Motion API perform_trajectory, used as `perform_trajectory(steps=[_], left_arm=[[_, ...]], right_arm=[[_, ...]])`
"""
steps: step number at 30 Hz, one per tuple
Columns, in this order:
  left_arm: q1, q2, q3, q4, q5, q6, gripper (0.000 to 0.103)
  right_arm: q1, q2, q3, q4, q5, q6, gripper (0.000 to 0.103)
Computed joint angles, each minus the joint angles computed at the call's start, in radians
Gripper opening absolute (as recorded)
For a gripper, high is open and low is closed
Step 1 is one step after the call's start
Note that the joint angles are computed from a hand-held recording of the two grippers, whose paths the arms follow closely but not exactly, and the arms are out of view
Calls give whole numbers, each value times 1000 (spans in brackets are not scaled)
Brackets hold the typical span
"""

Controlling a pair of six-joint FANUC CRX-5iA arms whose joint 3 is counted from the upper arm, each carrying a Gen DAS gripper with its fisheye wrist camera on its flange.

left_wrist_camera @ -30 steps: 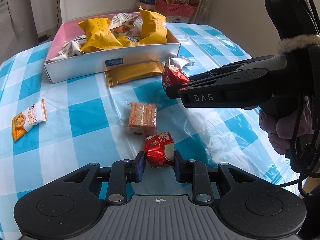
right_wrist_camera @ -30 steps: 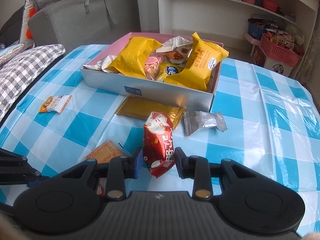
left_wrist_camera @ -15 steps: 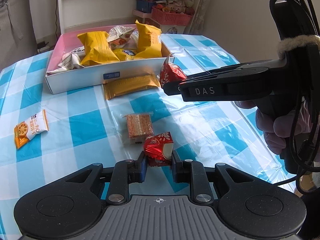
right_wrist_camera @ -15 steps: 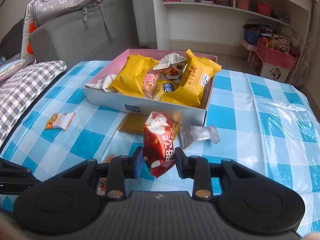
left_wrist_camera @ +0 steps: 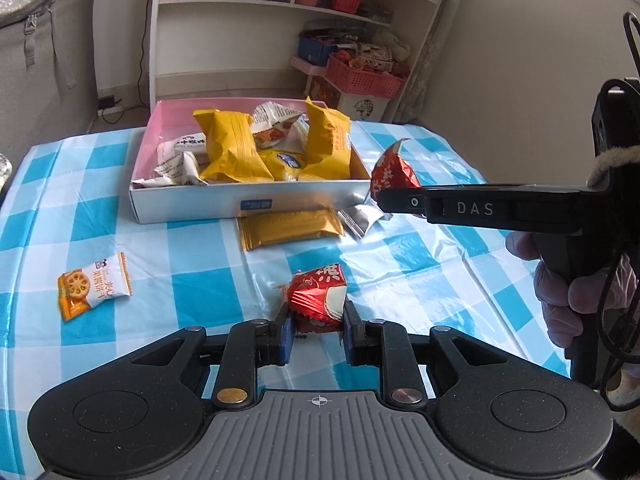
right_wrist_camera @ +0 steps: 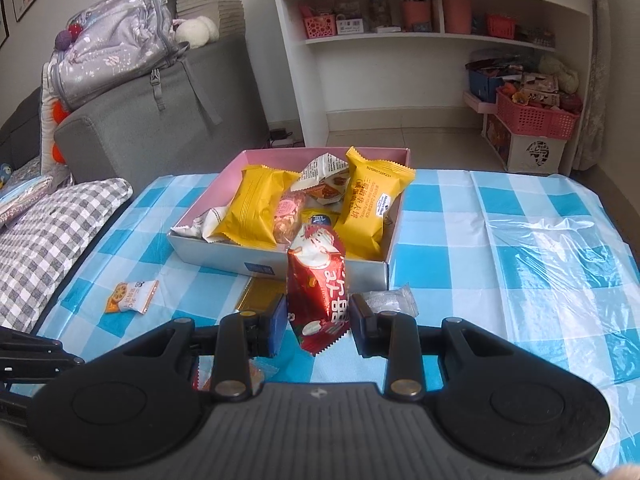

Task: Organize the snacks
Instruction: 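Carry both red packets over the pink box and lower them inside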

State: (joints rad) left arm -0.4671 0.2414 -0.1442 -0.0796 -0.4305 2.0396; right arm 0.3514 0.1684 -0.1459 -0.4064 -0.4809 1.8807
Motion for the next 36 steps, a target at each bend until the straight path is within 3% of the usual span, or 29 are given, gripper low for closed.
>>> perform_trajectory(steps=[6,13,21,36], left_arm=[[14,-1,39,-81,-10,107,21],[31,28,145,-224,-83,218,21],[81,100,257,-286,-137,247,22],[153,248,394,-306,-116,265,22]], right_arm=[[-8,18,39,-47,-21,14,30],[-5,63,117,-73,-52,34,30],[3,156,243,-62,-88,27,30],[42,383,553,-4,-185,-3,30]])
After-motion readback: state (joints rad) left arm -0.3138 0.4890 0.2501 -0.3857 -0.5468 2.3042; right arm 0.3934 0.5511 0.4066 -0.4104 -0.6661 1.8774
